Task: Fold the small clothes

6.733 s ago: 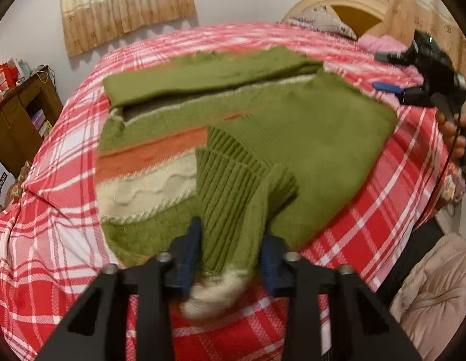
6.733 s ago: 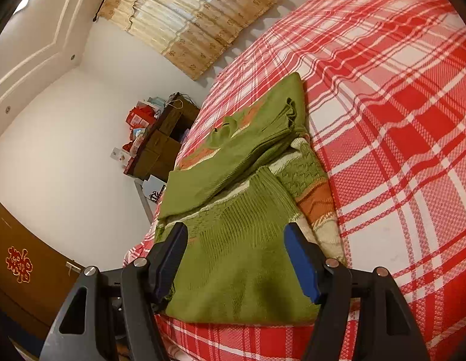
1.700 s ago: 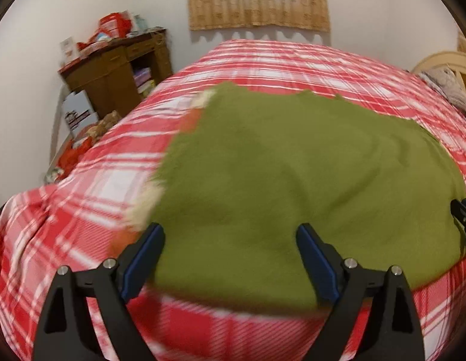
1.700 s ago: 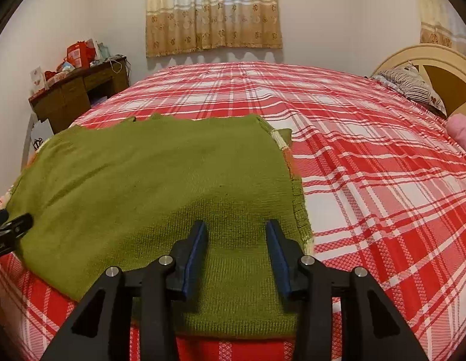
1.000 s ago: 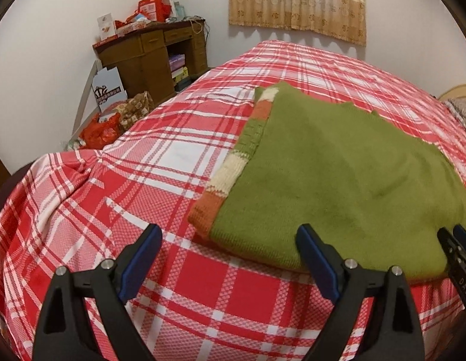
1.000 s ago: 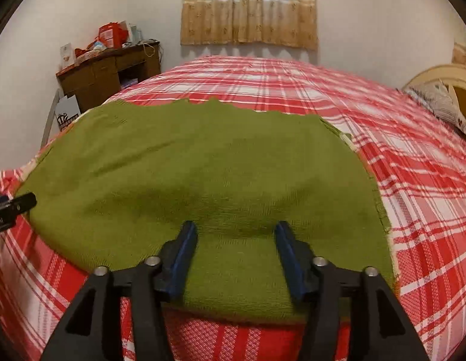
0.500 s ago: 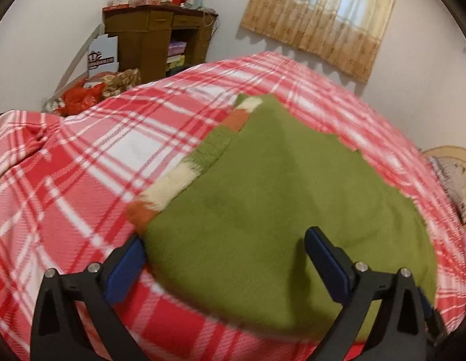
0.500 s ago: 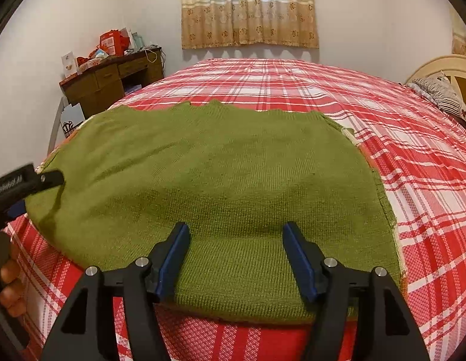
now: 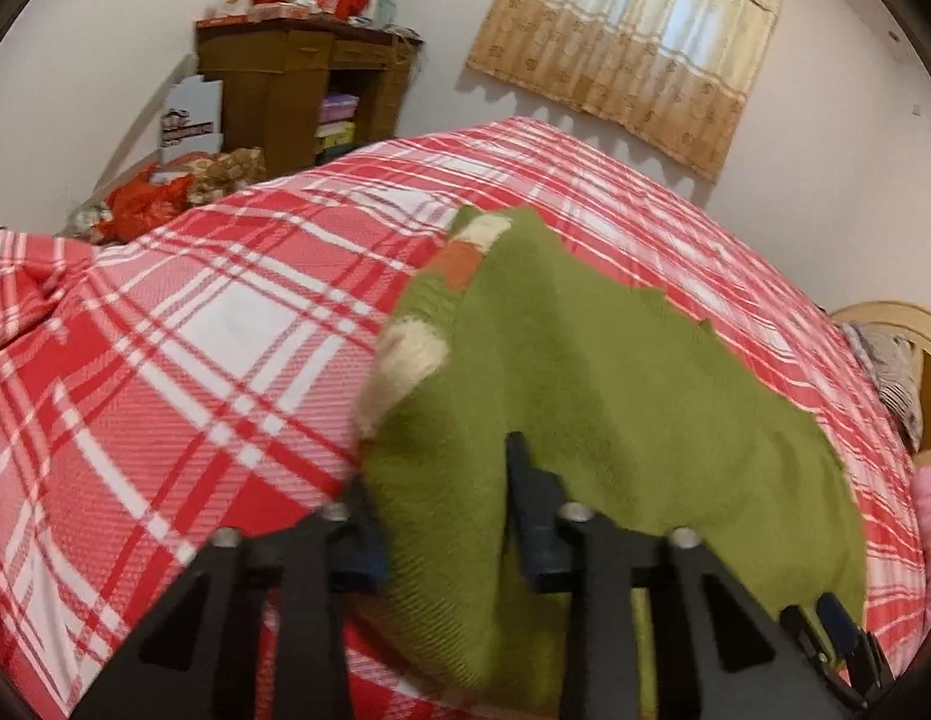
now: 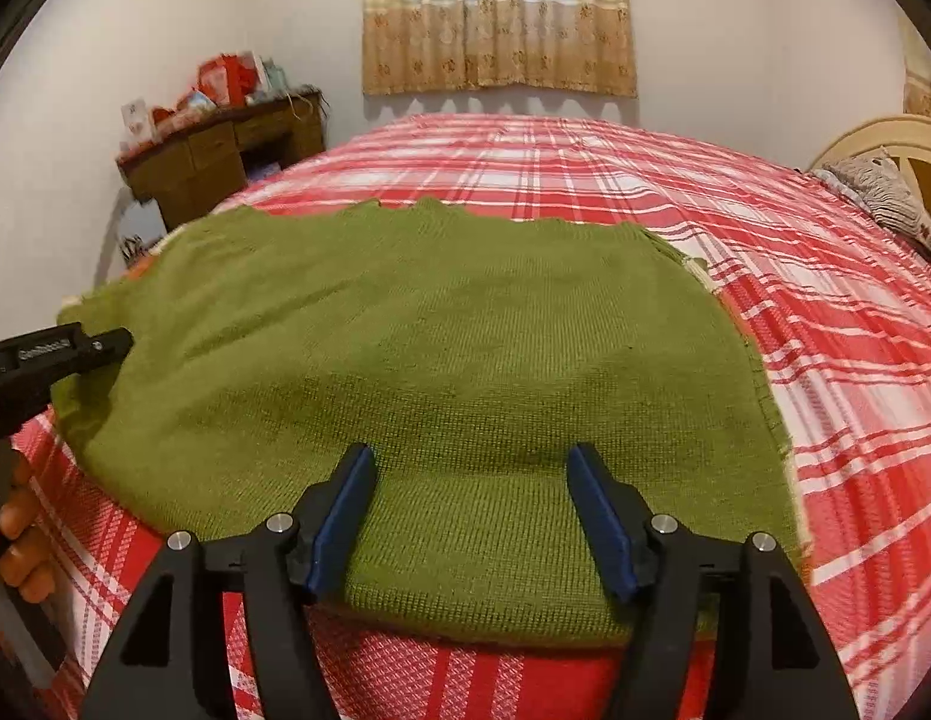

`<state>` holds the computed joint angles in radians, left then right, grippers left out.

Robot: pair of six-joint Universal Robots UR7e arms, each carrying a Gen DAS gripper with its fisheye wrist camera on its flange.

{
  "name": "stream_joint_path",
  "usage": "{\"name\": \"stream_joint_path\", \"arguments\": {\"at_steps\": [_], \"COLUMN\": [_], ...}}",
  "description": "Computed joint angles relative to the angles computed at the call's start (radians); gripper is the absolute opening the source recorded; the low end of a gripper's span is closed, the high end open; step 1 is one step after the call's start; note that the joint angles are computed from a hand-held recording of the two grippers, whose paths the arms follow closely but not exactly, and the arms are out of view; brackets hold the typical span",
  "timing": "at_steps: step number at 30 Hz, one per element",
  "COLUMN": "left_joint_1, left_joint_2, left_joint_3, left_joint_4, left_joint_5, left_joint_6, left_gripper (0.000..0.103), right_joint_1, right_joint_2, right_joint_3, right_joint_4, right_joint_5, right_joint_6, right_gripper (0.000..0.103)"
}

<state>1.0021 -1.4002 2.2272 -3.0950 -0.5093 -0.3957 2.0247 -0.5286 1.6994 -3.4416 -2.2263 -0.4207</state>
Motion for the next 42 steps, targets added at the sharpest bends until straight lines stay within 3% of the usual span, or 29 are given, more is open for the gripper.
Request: {"name": "stream_joint_path", "arguments": {"at_steps": [1, 4, 7, 9, 11, 13, 15, 19, 23, 26, 30, 32, 38, 42], "left_joint_1": [-0.003, -0.024, -0.064, -0.094, -0.121, -0.137, -0.141, -0.133, -0.124, -0.114, -0.113, -0.108, -0.103, -0.102], "left_joint_2": [-0.009, -0.015, 0.012, 0.052, 0.102, 0.146, 0.173, 0.195, 0.192, 0.192, 0.188, 0.175, 0.160, 0.162], "left_joint_3": [-0.004, -0.002, -0.011, -0.019, -0.032, -0.044, -0.053, -0.055, -0.039, -0.035, -0.029, -0.023, -0.009, -0.010], "left_joint_4": [0.020, -0.019, -0.065, -0.148, -0.249, -0.321, -0.321, -0.265, -0.214, -0.172, -0.173, -0.175, -0.189, -0.184], "left_joint_5": [-0.004, 0.001, 0.056, 0.095, 0.115, 0.090, 0.049, -0.004, -0.025, -0.029, -0.045, -0.067, -0.101, -0.115], "left_joint_6": [-0.013, 0.043, 0.146, 0.263, 0.418, 0.542, 0.595, 0.631, 0.599, 0.555, 0.543, 0.534, 0.522, 0.512], "left_gripper": [0.027, 0.025, 0.024, 0.023, 0.023, 0.023, 0.023, 0.022, 0.022, 0.022, 0.022, 0.022, 0.022, 0.023], "right_joint_1": [0.007, 0.019, 0.021, 0.003, 0.000, -0.001, -0.011, -0.052, -0.077, -0.107, -0.116, -0.111, -0.110, -0.100], "right_joint_2": [-0.001, -0.027, -0.034, -0.022, -0.016, -0.023, -0.035, -0.107, -0.166, -0.210, -0.189, -0.143, 0.045, 0.138], "right_joint_3": [0.003, 0.041, 0.038, 0.026, 0.036, 0.035, 0.048, 0.109, 0.141, 0.116, 0.008, -0.098, -0.454, -0.601], "right_joint_4": [-0.021, -0.069, 0.043, 0.135, 0.106, 0.122, 0.122, 0.139, 0.138, 0.195, 0.294, 0.405, 0.761, 0.876], "right_joint_5": [0.005, 0.117, 0.193, 0.207, 0.212, 0.218, 0.244, 0.349, 0.354, 0.423, 0.554, 0.602, 0.629, 0.584], "right_joint_6": [-0.004, -0.001, 0.014, 0.064, 0.053, 0.065, 0.074, 0.140, 0.181, 0.238, 0.268, 0.255, 0.302, 0.259], "right_gripper": [0.068, 0.065, 0.057, 0.057, 0.057, 0.058, 0.058, 0.058, 0.057, 0.057, 0.059, 0.069, 0.072, 0.072]}}
